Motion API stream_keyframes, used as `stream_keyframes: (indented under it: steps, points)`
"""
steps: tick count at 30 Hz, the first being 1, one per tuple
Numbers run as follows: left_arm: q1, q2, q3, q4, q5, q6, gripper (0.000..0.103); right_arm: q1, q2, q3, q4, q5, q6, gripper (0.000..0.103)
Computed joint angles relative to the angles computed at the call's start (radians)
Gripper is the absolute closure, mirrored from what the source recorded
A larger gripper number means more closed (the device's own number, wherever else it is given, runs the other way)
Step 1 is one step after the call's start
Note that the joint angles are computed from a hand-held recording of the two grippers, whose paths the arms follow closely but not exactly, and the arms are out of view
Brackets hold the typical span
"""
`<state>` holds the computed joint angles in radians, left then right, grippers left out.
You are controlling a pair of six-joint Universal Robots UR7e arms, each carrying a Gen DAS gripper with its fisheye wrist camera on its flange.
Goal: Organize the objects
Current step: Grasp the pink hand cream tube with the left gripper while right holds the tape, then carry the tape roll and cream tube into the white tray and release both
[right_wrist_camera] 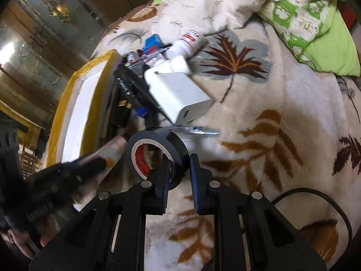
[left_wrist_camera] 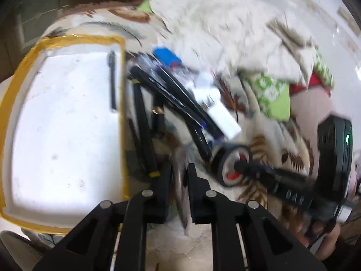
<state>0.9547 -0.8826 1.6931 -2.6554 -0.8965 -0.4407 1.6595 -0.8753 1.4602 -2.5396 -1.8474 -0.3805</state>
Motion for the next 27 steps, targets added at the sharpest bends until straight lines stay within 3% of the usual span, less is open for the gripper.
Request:
stream_keyframes:
  steps: [2,5,16,19,21,25,27]
  points:
    - [0.008,-0.005,0.0,0.026,-0.003,-0.026,0.091,0.018,0.004,-0.02,0.035,-0.003,0.006,0.087]
    - [0.031,0.003,-0.029,0.096,-0.065,-0.052,0.091,0.038,-0.01,-0.015,0.052,-0.03,-0.014,0.087]
    - [0.025,0.062,-0.106,0.282,-0.031,-0.052,0.092,0.052,0.021,-0.024,0.101,-0.11,0.036,0.087]
    - [0.017,0.039,-0.062,0.206,-0.023,-0.035,0.093,0.053,0.033,-0.028,0.094,-0.119,0.033,0.087]
    - [0.008,0.0,-0.003,0.07,-0.03,-0.014,0.093,0.051,0.037,-0.039,0.108,-0.107,0.052,0.087]
    - [0.001,-0.064,0.084,-0.108,-0.058,-0.011,0.093,0.04,0.044,-0.065,0.126,-0.029,0.071,0.087]
    - [0.006,-0.099,0.1,-0.113,-0.066,-0.027,0.093,0.042,0.051,-0.082,0.14,0.014,0.076,0.087]
